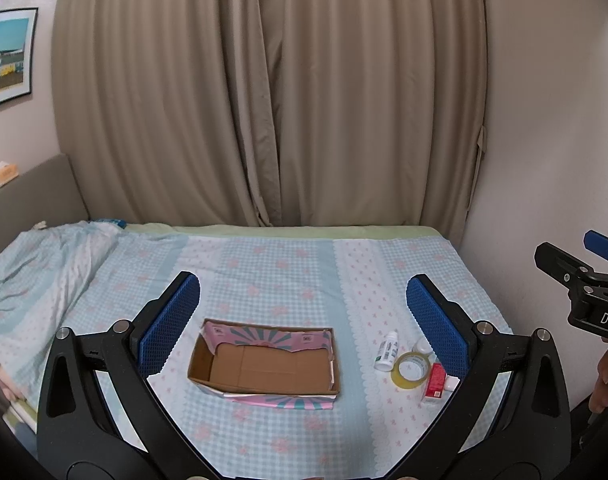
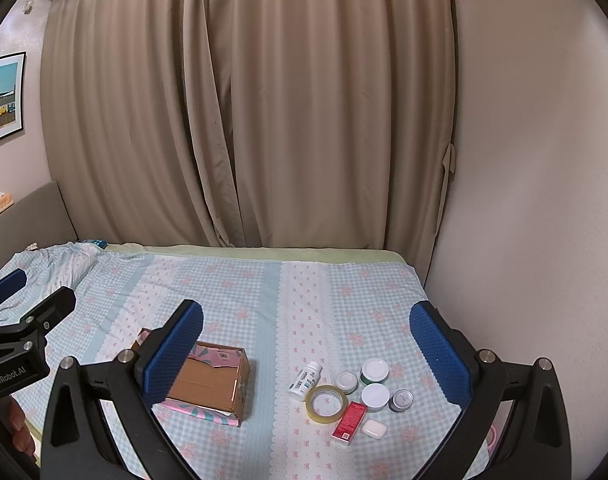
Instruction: Organize rigid objects
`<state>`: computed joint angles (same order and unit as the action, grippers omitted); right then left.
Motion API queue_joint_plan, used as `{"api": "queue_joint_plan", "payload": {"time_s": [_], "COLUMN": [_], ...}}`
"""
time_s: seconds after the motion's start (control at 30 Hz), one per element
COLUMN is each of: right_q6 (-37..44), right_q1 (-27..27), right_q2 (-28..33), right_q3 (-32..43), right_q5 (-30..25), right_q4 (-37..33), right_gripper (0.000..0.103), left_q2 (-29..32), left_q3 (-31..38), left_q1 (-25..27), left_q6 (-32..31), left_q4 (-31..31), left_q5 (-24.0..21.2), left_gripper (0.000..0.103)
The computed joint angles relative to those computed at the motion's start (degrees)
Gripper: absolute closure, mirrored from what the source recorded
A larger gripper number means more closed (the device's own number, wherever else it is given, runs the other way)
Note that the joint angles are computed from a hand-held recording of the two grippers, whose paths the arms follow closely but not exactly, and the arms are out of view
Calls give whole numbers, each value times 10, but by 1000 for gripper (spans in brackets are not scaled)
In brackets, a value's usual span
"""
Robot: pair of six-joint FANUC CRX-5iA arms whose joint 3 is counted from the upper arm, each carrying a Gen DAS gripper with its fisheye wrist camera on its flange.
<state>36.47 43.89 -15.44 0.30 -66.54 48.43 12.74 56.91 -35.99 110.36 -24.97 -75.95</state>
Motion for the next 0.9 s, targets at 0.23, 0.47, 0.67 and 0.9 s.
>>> {"api": "queue_joint_plan", "payload": {"time_s": [0.23, 0.47, 0.67, 0.9], "right_q6": [0, -1, 7, 54], "right_q1": [0, 0, -18, -99], "right_q2": [0, -1, -7, -8], "right_q3": [0, 3, -1, -2], "right_q5": [0, -2, -3, -14], "right_q4": [-1, -11, -26, -94], "right_gripper": [0, 0, 0, 0], "left_q2": [5, 21, 75, 222], "left_q3": [7, 20, 74, 229], "left_q1": [1, 11, 14, 4], "left_q6": [-2, -21, -46, -59], "left_q4": [6, 37, 86, 143], "left_q5": [-3, -4, -26, -115], "left_gripper": [0, 0, 0, 0]}}
